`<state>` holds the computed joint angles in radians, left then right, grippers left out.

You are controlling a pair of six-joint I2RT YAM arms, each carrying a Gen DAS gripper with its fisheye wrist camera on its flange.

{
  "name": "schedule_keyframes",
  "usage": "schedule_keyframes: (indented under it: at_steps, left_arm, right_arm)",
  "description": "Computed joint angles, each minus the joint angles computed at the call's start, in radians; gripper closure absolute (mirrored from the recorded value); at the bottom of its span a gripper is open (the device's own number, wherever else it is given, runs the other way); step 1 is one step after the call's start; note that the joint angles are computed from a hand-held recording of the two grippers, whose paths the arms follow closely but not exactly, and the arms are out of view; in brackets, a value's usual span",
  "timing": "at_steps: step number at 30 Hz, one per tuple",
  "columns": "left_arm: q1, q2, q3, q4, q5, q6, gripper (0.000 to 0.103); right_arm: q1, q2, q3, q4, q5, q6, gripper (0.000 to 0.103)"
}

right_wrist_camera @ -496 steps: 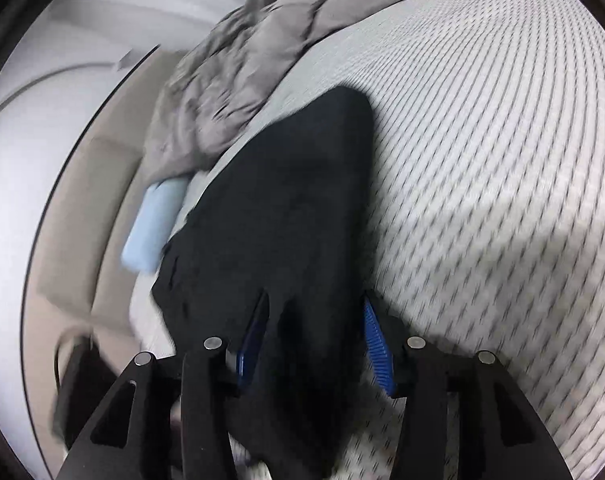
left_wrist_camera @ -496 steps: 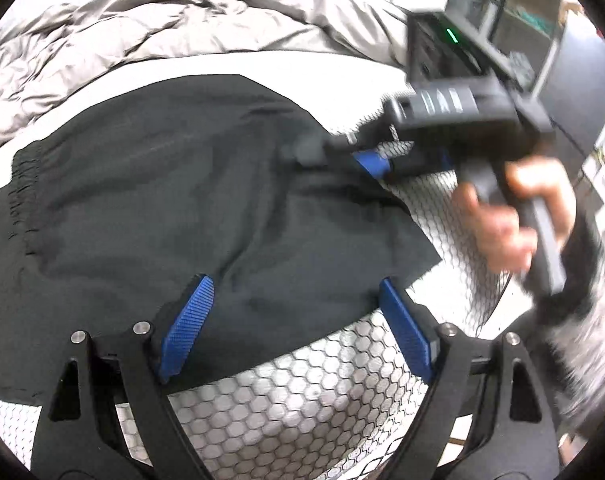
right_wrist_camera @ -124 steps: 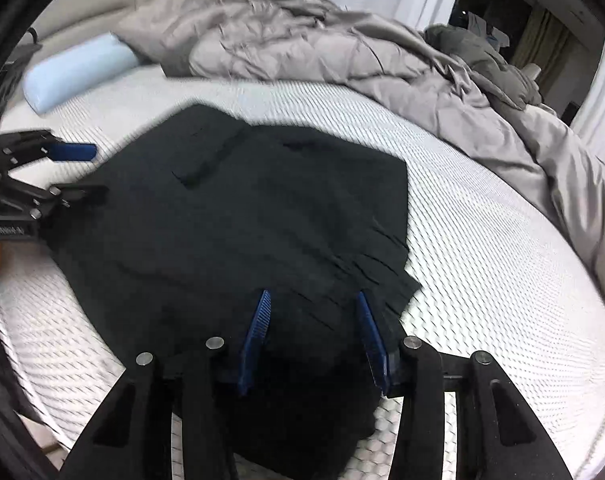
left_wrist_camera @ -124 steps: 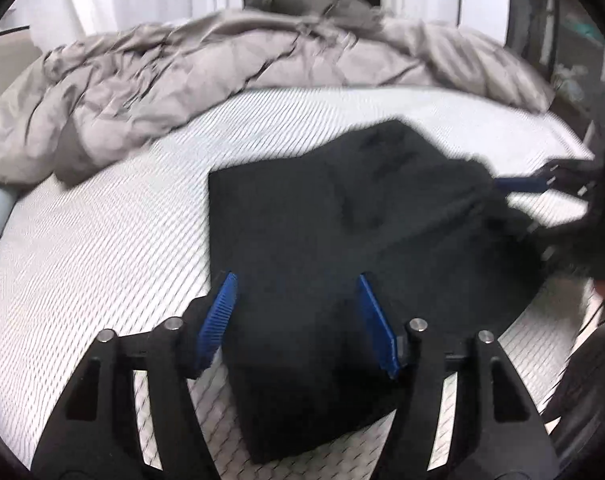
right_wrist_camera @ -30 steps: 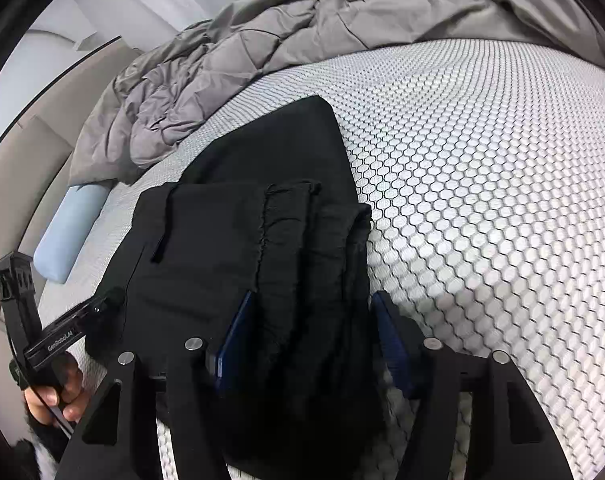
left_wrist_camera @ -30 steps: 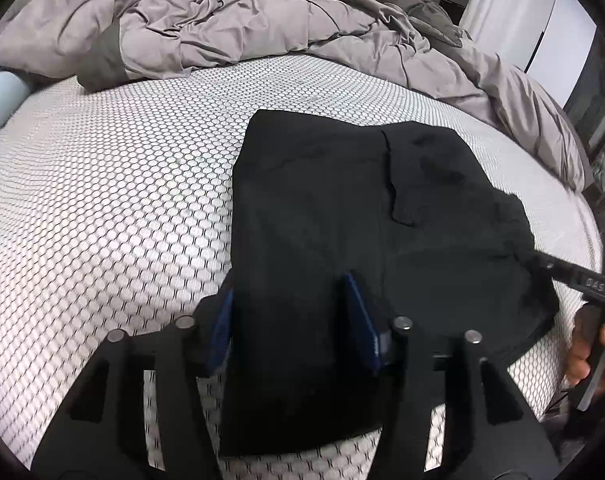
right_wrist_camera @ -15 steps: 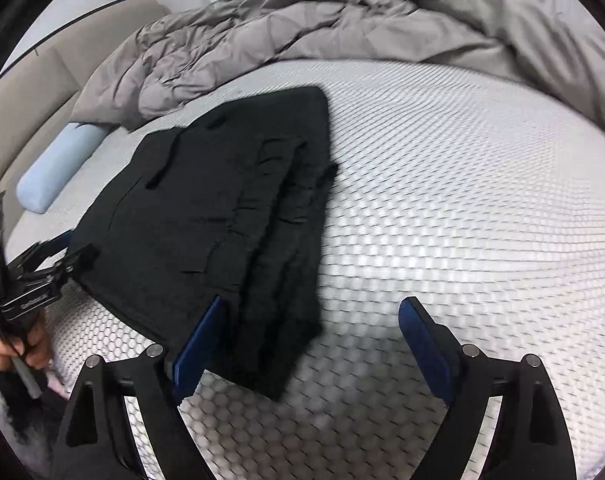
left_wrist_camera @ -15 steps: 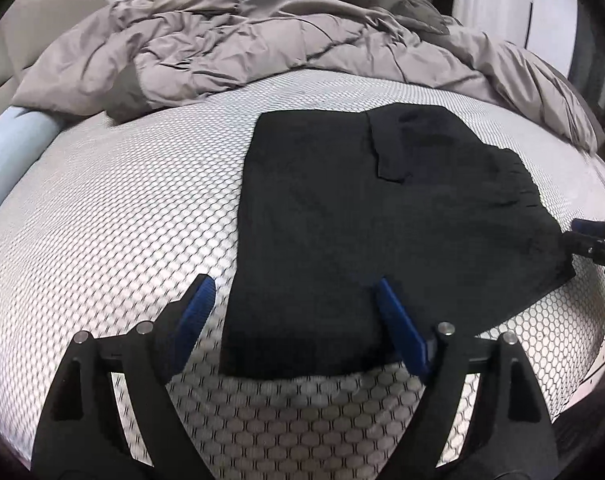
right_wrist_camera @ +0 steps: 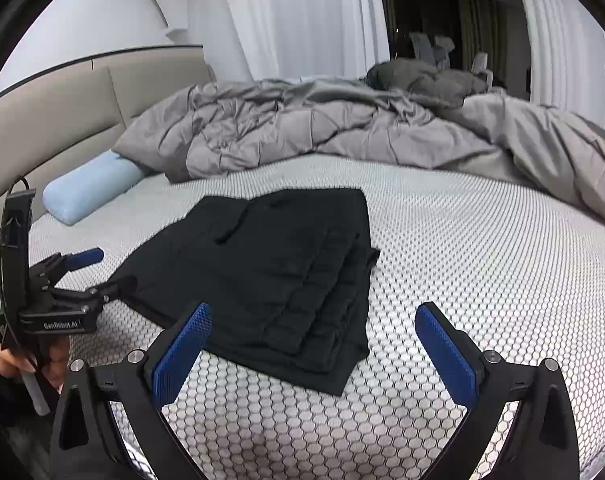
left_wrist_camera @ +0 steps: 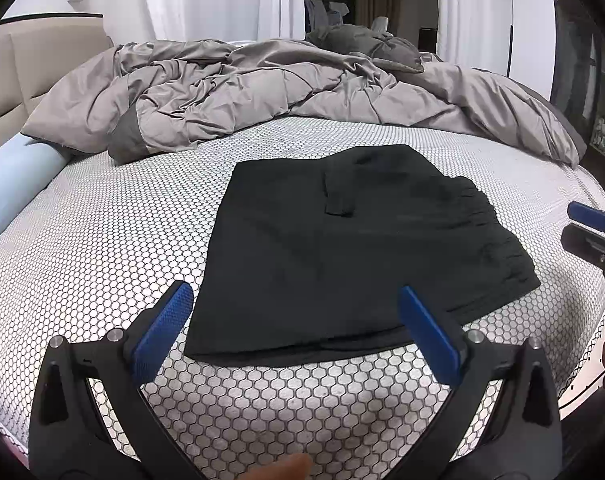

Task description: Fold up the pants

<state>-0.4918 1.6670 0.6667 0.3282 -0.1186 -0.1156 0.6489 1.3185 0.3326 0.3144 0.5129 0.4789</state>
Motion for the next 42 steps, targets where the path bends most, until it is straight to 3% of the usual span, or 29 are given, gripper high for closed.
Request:
schedule_keyframes:
  at_steps: [5, 10, 14, 16, 17, 18, 26, 29, 30, 33, 35, 39, 40, 41, 42]
  left_arm:
    - [-0.008, 0.000, 0.013, -0.027, 0.016, -0.018, 0.001]
    - [0.006, 0.010, 0.027, -0.036, 0.033, -0.013, 0.001]
    - [0.011, 0.009, 0.026, -0.039, 0.028, -0.004, 0.001]
    - [0.017, 0.012, 0.029, -0.043, 0.027, 0.003, 0.001]
    - [0.020, 0.016, 0.033, -0.047, 0.026, 0.002, 0.001]
    - [0.028, 0.019, 0.036, -0.051, 0.033, 0.005, 0.001]
    - [0.049, 0.033, 0.052, -0.067, 0.049, 0.014, 0.001]
    - [0.066, 0.049, 0.061, -0.066, 0.067, 0.036, 0.001]
    - [0.066, 0.053, 0.063, -0.063, 0.065, 0.040, 0.001]
    - [0.072, 0.062, 0.066, -0.054, 0.062, 0.053, 0.001]
    - [0.085, 0.062, 0.064, -0.050, 0.073, 0.057, 0.001]
    - [0.115, 0.072, 0.067, -0.054, 0.084, 0.058, 0.001]
    - [0.126, 0.074, 0.070, -0.058, 0.089, 0.053, 0.001]
    - [0.134, 0.074, 0.072, -0.061, 0.094, 0.045, 0.001]
    - [0.145, 0.073, 0.073, -0.063, 0.105, 0.038, 0.001]
  right_arm:
    - [-0.023, 0.102, 0.046, 0.057, -0.023, -0.010, 0.000]
    - [-0.064, 0.197, 0.099, 0.029, -0.073, 0.001, 0.000]
    - [-0.176, 0.245, 0.101, 0.056, -0.310, 0.068, 0.002]
    - [-0.238, 0.270, 0.082, 0.127, -0.442, 0.102, 0.017]
    - [-0.249, 0.279, 0.088, 0.124, -0.462, 0.107, 0.030]
    - [-0.246, 0.282, 0.095, 0.111, -0.449, 0.108, 0.033]
    - [-0.240, 0.320, 0.118, 0.137, -0.482, 0.096, 0.034]
    - [-0.271, 0.401, 0.165, 0.155, -0.525, 0.097, 0.050]
    - [-0.271, 0.401, 0.165, 0.155, -0.525, 0.097, 0.063]
    - [-0.249, 0.393, 0.181, 0.150, -0.473, 0.101, 0.087]
    - [-0.199, 0.313, 0.148, 0.158, -0.408, 0.056, 0.087]
    - [-0.295, 0.378, 0.165, 0.074, -0.496, 0.127, 0.081]
    - [-0.313, 0.381, 0.153, 0.099, -0.529, 0.135, 0.080]
    - [-0.323, 0.359, 0.137, 0.115, -0.546, 0.144, 0.075]
    - [-0.306, 0.307, 0.120, 0.094, -0.501, 0.143, 0.062]
